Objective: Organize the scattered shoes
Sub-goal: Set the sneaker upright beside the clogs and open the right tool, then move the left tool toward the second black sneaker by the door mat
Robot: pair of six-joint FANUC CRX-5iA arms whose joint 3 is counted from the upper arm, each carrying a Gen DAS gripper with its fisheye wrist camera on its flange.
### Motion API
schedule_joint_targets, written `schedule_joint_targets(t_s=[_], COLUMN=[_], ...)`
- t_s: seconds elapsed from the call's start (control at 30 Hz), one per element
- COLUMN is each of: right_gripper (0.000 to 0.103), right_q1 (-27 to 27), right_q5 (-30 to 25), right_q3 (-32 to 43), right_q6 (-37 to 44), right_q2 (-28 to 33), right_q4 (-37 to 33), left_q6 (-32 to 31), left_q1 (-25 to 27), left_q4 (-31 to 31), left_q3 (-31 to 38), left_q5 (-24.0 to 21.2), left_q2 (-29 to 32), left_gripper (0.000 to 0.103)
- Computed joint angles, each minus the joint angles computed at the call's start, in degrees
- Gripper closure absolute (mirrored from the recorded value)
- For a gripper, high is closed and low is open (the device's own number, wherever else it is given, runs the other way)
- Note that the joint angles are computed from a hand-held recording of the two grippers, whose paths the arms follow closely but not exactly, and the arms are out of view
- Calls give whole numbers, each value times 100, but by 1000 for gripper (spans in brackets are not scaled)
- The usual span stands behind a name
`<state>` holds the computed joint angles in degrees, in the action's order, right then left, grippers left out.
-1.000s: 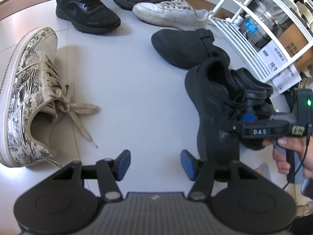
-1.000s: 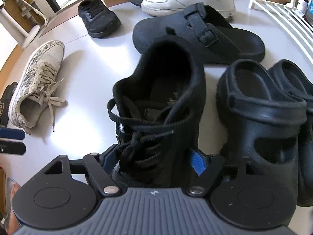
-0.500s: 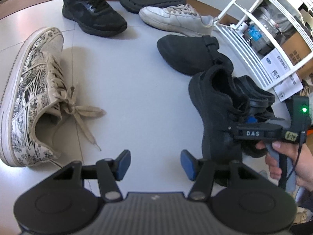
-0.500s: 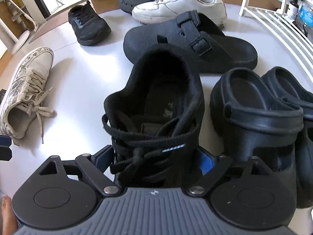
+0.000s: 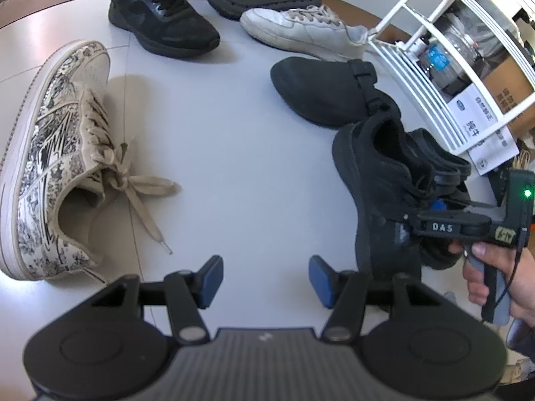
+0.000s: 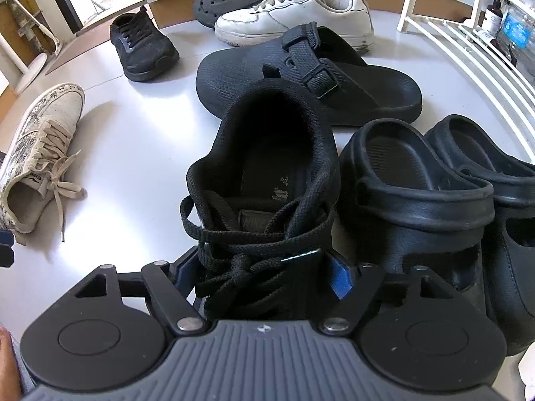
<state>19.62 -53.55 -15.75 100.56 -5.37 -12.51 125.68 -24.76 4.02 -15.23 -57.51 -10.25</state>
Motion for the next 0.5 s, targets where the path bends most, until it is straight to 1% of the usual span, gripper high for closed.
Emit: schedule_joint_targets(t_s=[0.27,0.4,0.5], right_gripper=[23,23,23], right_q1=[-103,25,50], right_q5=[-349,-298,-299], right_q3=[171,15,-16], right_q6=[102,-7,15], right_q2=[49,-145,-161], right_q4=[-16,192,227], left_q6=[16,17,11], left_q1=[28,22,24], left_q4=[-15,-17,-17], left_q3=[-44,-43,-44], left_q5=[1,2,8], left_q2=[-28,-24,-35], left_gripper=[43,43,43])
